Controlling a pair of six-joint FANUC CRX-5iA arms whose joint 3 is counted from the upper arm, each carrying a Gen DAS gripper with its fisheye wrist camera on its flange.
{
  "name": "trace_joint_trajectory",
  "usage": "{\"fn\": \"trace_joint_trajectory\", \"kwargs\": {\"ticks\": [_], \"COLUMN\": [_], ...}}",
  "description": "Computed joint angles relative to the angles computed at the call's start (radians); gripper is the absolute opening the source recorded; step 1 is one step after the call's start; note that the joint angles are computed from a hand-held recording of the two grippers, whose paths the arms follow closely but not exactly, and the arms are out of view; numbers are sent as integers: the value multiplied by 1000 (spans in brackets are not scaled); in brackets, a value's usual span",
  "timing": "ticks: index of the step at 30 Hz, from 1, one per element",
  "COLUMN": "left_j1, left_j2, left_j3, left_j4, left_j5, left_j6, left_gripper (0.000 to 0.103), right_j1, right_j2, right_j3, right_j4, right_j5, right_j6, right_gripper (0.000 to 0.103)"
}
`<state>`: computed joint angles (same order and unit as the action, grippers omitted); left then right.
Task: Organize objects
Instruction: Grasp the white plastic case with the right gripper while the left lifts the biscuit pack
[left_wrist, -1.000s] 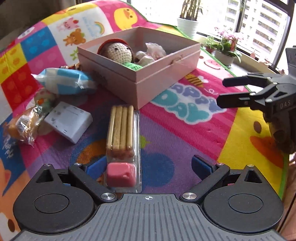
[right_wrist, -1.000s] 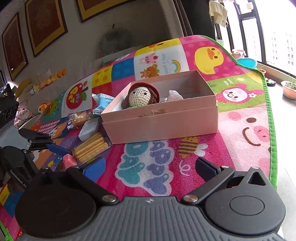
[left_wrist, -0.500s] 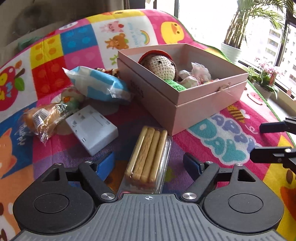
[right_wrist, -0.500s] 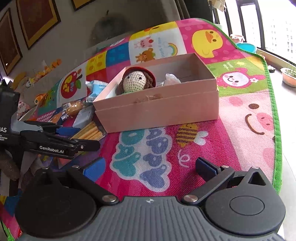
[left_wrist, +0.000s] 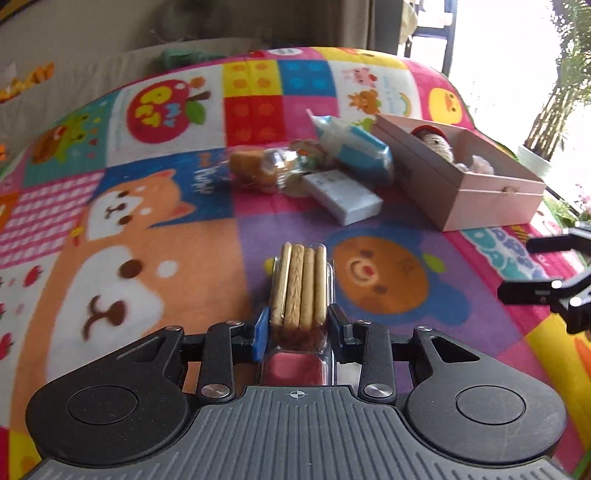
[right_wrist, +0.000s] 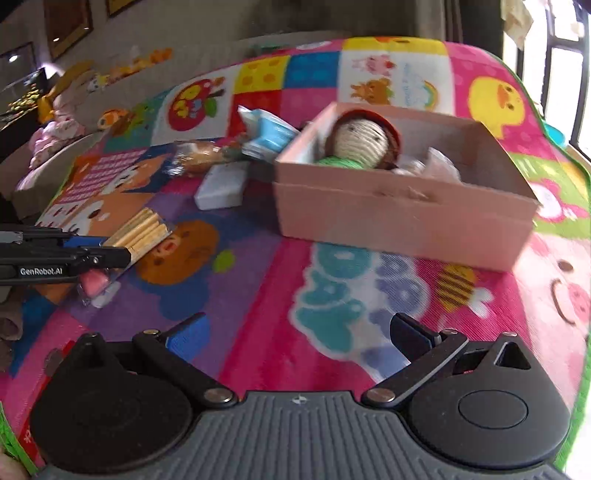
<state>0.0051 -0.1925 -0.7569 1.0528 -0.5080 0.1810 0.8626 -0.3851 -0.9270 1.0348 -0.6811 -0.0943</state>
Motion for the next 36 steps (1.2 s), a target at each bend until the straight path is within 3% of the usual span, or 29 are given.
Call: {"fn": "trace_joint_trajectory", "kwargs": {"ticks": [3,6,9,12,17,21,28,33,36], "left_j1": [63,92,89,76,78,56,44,37,60], "left_j2": [-29,-32,-32,-27,-5,9,5,-37,-66], "left_j3": [-24,-41,-54,-55,-32,-19,-3,-9,-7], "left_j4": [4,61,103,119,102,98,24,-85,-137], "left_j5": [-30,-61,-59,-48,-62,-36,-7,0,-97], "left_j6": [-6,-48,-70,-75,-40,-17,57,130,176], "left_gripper": [37,37,37,38,38,38,37,37,37], "right_j1": [-32,-96,-137,-156,-177,-174,-56,64,145], "right_j2": [114,244,384,506,591,552,327,97,-24], "right_j3": [71,191,340,469,578,551,404,228,136], "right_j4": [165,216,137,37,-140,-187,-372,-331,-250], "right_j5": [43,111,116,52,26,70,39,-60,-167], "right_j6": [23,74,148,208,320,356,555,453,318], "right_gripper": [100,88,85,85,76,48,47,47,47]}}
